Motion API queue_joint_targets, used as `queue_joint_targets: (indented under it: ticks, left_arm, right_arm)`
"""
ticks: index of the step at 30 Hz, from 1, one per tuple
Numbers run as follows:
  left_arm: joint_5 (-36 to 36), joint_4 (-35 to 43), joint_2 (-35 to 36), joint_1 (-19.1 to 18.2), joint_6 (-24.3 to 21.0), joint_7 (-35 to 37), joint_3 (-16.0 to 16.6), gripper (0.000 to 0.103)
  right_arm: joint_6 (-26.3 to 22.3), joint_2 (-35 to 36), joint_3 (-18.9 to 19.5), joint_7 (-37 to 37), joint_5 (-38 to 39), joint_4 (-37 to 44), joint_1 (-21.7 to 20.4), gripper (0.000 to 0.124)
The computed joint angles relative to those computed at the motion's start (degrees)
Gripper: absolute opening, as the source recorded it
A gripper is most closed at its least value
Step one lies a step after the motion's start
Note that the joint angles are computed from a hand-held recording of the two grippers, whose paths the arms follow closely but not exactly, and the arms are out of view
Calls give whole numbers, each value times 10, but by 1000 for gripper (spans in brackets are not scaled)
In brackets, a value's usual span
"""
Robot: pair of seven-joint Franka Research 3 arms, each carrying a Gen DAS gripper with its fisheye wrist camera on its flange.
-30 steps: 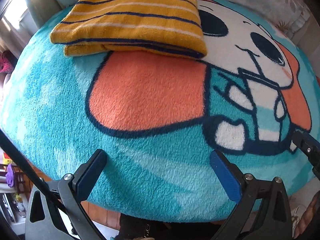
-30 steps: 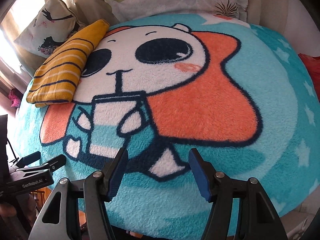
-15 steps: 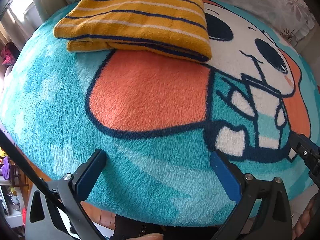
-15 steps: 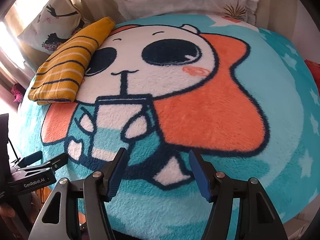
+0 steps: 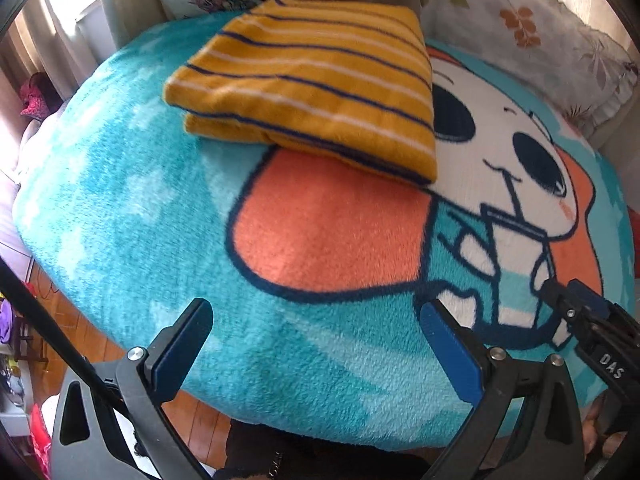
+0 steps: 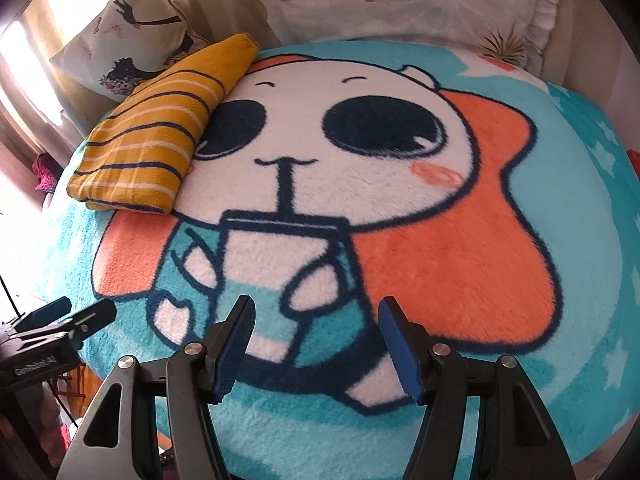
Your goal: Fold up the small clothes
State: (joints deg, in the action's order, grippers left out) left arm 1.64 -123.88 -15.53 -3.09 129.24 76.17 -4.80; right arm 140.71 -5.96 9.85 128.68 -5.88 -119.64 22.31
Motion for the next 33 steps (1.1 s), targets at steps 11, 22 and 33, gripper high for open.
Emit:
queue_joint_targets:
  ticks: [11,22,33]
  left_arm:
    - [-10,15,-3,10,11,37,19,103]
    - [-33,67,47,46,10,113,38,103]
    - [-77,109,89,78,0,205,44,103]
  right_arm:
    - [-13,57,0,30,-46,82,22,71]
    - [-58,148,-18,94,-93,209,71,72]
    - [-113,219,-46,145,-122,315,124,72]
